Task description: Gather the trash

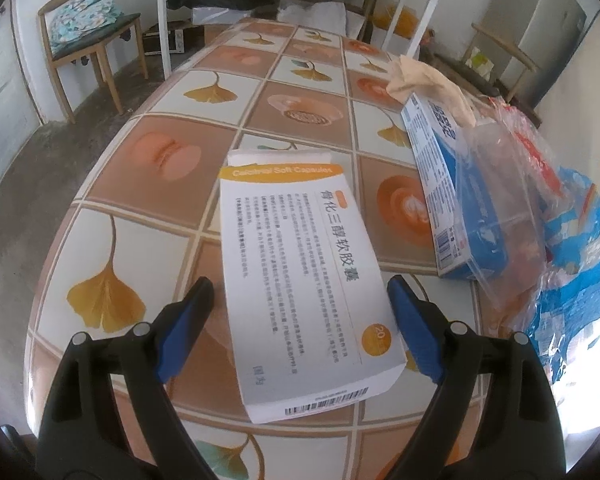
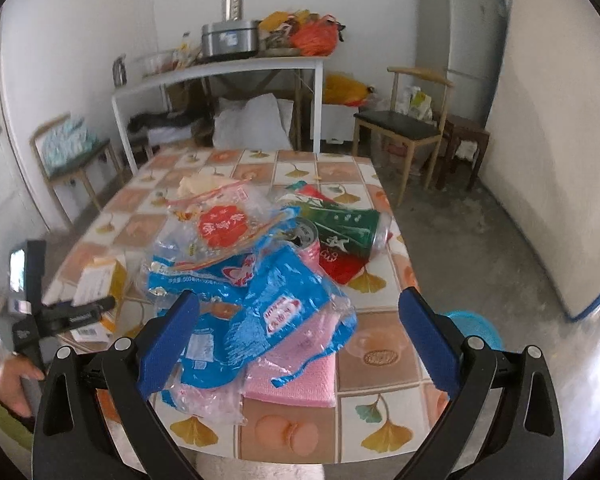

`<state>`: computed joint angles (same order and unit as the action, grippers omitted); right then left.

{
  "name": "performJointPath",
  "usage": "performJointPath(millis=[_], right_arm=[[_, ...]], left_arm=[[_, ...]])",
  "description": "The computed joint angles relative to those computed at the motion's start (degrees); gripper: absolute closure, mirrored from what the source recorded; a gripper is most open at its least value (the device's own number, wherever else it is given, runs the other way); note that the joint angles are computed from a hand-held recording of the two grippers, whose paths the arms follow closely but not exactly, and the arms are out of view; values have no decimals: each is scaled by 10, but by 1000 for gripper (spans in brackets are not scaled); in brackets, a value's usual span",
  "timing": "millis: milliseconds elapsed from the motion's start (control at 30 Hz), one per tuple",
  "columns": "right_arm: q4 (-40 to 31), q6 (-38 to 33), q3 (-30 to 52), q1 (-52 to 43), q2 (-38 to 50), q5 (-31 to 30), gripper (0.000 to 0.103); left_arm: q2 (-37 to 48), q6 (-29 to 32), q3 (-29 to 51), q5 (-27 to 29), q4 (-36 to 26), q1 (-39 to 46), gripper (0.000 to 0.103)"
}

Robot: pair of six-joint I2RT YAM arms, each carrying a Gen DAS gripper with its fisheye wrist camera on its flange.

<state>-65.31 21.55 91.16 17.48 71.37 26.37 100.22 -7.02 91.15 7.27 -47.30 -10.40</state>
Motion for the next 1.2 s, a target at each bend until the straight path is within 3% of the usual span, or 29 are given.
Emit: performJointPath(millis=[100, 267, 400, 600, 700, 967, 1200], right_arm=[[-23, -13, 34, 49, 29, 66, 6], [-24, -71, 72, 79, 56, 101, 6], [29, -151, 68, 82, 57, 85, 6], [148, -317, 24, 126, 80, 156, 6], [188, -383, 3, 125, 91, 154, 7], [180, -466, 13, 110, 149, 117, 43], [156, -495, 0, 113, 179, 113, 61]], left_arm=[[-8, 6, -12, 0, 14, 2, 19], [-8, 10, -14, 22, 11, 9, 20], [-8, 15, -15, 24, 11, 8, 25], [-8, 21, -14, 42, 7, 12, 30], [-8, 22, -14, 42, 7, 12, 30], [-12, 26, -22, 50, 13, 17, 31], [-11, 35, -20, 66, 14, 25, 31]])
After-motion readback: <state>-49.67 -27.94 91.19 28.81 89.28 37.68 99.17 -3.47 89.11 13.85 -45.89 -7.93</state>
